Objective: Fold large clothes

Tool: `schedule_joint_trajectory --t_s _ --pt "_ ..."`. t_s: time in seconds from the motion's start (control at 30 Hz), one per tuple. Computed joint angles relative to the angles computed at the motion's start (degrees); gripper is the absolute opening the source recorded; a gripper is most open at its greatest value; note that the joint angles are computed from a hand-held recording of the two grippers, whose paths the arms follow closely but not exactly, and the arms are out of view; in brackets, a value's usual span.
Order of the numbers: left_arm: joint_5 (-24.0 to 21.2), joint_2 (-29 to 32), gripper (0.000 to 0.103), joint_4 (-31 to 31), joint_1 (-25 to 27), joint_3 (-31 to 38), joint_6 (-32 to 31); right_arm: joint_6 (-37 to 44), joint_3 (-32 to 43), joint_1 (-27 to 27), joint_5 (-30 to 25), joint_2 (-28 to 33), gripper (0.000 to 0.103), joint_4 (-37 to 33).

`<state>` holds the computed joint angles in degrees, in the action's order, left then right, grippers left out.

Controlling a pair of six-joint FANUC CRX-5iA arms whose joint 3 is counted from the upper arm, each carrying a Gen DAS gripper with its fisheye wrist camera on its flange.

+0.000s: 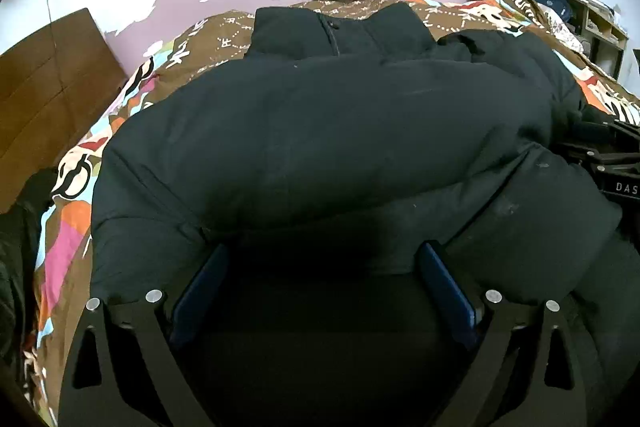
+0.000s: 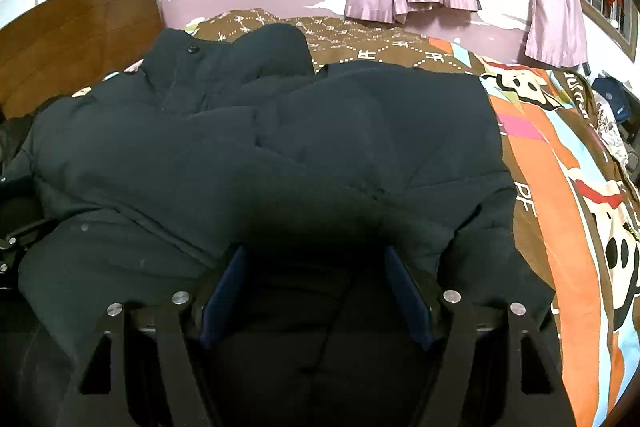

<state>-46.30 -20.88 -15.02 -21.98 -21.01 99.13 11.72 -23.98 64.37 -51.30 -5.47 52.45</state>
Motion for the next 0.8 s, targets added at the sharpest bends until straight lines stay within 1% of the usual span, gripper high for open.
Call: schedule_joint_trajectory --t_s 0.17,0.23,0.33,0.43,0.53,0.57,0.6,0.63,0.67,0.7,0.73,0.77,0.8 --pt "3.2 -2.2 0.094 3.9 2.2 -2.7 -3.1 -2.5 -0.7 0.6 -1.2 0.0 0.08 2.6" --pt "4.3 -2.8 0.095 6.9 3.5 -3.7 -5.4 -3.0 -0.8 0.7 -1.5 0.0 0.083 2.9" --pt "4.9 -2.9 0.098 10.4 4.8 -4.5 -8.3 -2.8 -0.7 0.6 -1.3 0.0 0.085 2.7" --pt "3.9 -2.2 0.1 8.1 3.4 -3.3 -6.2 -2.8 -0.7 0.5 -1.1 -0.3 0.085 2.6" --pt "4.0 -2.3 0.1 8.4 3.4 -3.4 -6.3 -5.8 -1.7 0.5 -0.9 -1.5 0.086 5.3" --pt "4.1 -2.4 0.1 9.2 3.7 -3.6 -6.9 -8.8 -2.2 0.4 -1.3 -2.1 0.091 8.2" --pt "4.1 -2.6 0.1 10.9 4.4 -3.9 -8.3 -11.3 -2.6 -0.1 -1.0 -2.6 0.095 11.1" --pt "4.3 -3.1 0.1 14.2 5.8 -4.5 -10.9 -12.8 -2.4 -1.2 0.3 -2.9 0.1 13.9" --pt "4.9 -3.7 0.1 19.0 7.7 -5.7 -14.9 -12.1 -1.1 -2.2 1.4 -2.5 0.103 14.6" --pt "5.8 -4.2 0.1 24.8 9.9 -6.9 -19.8 -10.2 0.6 -2.9 2.0 -1.9 0.103 14.0" --pt "6.1 -4.2 0.1 27.7 11.1 -7.1 -22.3 -6.2 3.7 -4.2 3.7 -0.6 0.103 11.4" --pt "5.7 -3.5 0.1 28.9 12.0 -6.1 -23.0 -3.6 5.7 -5.4 5.7 0.2 0.103 9.4" --pt "5.0 -2.3 0.1 28.9 12.5 -4.2 -22.3 -0.1 8.3 -7.0 8.2 1.5 0.103 6.3"
